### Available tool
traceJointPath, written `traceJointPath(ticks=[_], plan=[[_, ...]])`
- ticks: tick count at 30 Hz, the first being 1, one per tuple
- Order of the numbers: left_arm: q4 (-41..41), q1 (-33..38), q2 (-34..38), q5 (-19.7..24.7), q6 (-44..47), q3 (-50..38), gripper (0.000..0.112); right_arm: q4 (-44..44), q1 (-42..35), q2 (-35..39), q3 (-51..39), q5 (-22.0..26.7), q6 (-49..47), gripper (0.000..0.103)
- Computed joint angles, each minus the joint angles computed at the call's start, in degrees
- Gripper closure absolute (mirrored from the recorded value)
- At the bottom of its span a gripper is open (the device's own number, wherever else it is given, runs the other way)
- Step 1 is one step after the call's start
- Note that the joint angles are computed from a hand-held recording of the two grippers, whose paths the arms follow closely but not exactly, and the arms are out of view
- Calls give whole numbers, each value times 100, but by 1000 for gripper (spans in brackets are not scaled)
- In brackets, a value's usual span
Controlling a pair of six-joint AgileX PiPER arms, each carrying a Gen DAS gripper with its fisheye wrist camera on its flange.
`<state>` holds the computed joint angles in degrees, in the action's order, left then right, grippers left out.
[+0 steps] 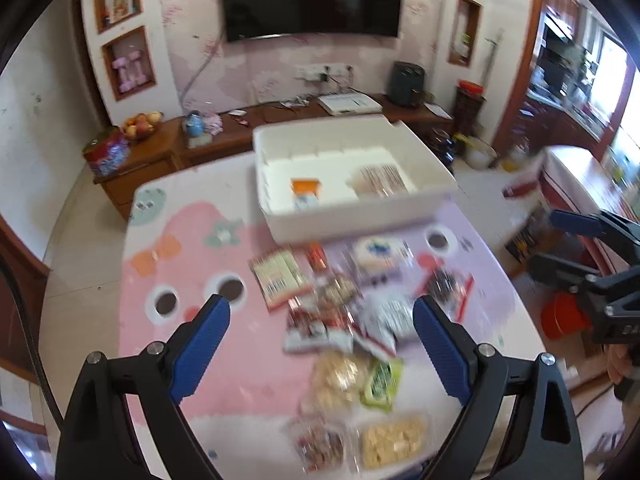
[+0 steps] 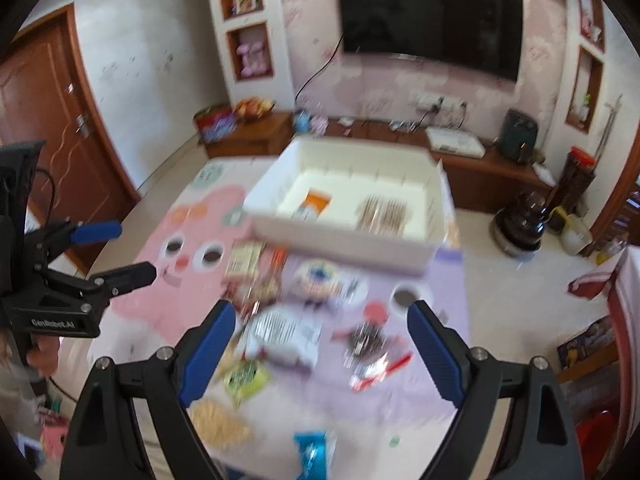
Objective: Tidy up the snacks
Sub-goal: 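Withdraw both tools from the bin toward the remaining snacks, then grasp the clear puffed-snack bag with the left tool while the right tool grasps the blue candy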
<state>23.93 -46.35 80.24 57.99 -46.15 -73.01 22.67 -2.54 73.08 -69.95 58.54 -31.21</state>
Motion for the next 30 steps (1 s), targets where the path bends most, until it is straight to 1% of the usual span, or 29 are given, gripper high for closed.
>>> traceJointPath(ticks=[1,3,5,7,10,13,15,19,26,30], plan=[[71,-250,-128,-88,-141,291,20,19,-28,-127,252,-22,-87,15],[235,-670,-260,-190,-442,675,20,-115,-14,-452,845,-222,-154,15],[373,-1053,-271,-239,-766,934,20,-243,8,-787,1366,-376,-176,16],[428,-1428,-257,-351,-1035,1185,20,-261,-48,-1007,1690,-407,-230,17],[350,-1752,-166,-644,-1128,1482,20,-280,-157,-1282,2182,-474,-349,17],[109,-1881,30,-924,-949,1669,20,-338,-236,-1332,2609,-538,-379,17],[-128,-1897,179,-1115,-707,1765,20,-438,-253,-1239,2850,-667,-343,18],[-515,-1849,520,-1349,-239,1826,20,-587,-248,-1010,3155,-943,-251,20],[-908,-1821,988,-1350,567,1696,20,-784,-253,-639,3369,-1150,-73,20],[-1065,-1739,1253,-1313,987,1579,20,-927,-133,-428,3418,-1199,9,23]])
